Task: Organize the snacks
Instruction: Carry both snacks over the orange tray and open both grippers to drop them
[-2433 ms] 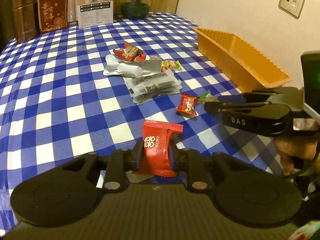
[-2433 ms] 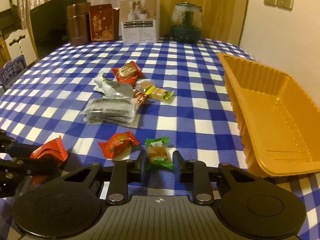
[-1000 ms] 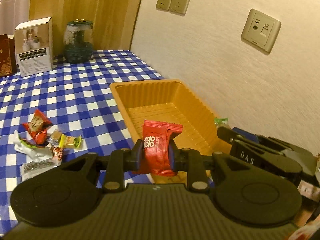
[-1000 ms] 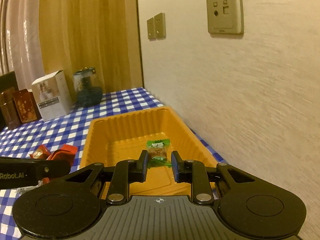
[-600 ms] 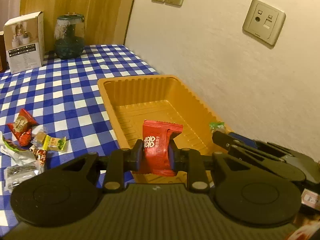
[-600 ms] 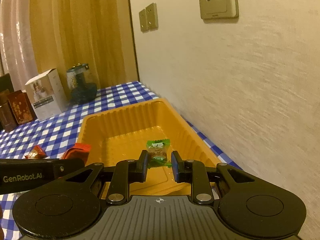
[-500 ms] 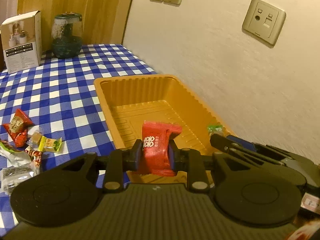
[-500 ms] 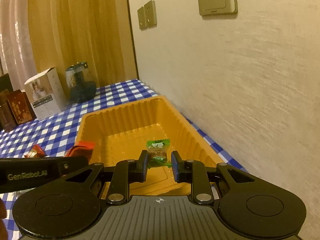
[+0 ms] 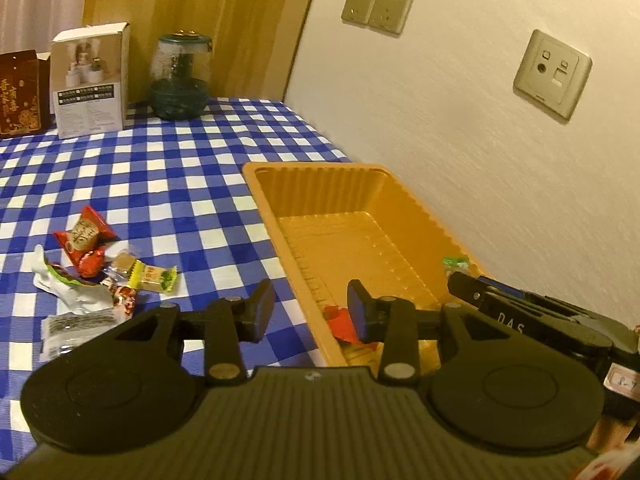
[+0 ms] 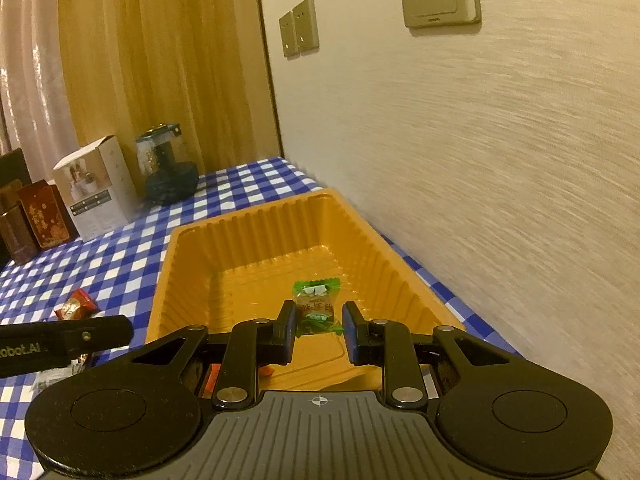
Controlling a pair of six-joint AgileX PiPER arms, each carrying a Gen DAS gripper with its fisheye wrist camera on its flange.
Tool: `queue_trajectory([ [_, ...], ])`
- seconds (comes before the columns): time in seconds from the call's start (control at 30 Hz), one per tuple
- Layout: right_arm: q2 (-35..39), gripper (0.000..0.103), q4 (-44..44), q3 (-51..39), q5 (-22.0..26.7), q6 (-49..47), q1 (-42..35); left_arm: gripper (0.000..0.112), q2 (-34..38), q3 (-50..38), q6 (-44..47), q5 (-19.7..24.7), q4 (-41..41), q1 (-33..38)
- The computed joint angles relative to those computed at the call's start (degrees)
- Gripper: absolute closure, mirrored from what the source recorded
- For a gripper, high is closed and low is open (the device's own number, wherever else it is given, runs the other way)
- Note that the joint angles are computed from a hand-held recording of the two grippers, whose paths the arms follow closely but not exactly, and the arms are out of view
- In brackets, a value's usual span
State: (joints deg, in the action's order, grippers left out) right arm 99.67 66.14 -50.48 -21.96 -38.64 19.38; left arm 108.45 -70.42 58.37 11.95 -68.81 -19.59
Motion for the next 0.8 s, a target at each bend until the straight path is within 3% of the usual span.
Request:
queue_trajectory([
  [0.13, -0.16, 0.078, -2.06, 0.48, -0.4, 1.93, 0.45, 0.076, -0.58, 0.27, 0.9, 0.0, -1.17, 0.26],
  [0.23, -0.63, 0.078, -10.56, 1.32, 0.63, 9.89, -0.38, 0.076, -0.59, 0.25, 0.76, -0.12, -0.74, 0.22],
  [0.3, -0.65, 0.067, -12.38, 1.24, 1.19, 11.77, -0.68, 0.076, -0.72, 0.69, 2.05, -0.29, -1.52, 0.3],
  [0.33, -0.68, 0.047, -13.3, 1.47, 0.84, 13.13, -0.74, 0.076, -0.93, 1.11, 2.16, -0.84, -1.21, 0.21],
  [0.37, -0.73, 0.036, -14.1, 1.69, 0.44, 14.62, -0.81, 0.076, -1.1, 1.43, 2.12, -1.33, -0.69, 0.13],
  [0.8, -0.74, 0.036, -9.54, 1.27, -0.91, 9.23, 0.86, 0.072, -3.85, 5.11, 3.98, -2.11, -1.51, 1.47],
])
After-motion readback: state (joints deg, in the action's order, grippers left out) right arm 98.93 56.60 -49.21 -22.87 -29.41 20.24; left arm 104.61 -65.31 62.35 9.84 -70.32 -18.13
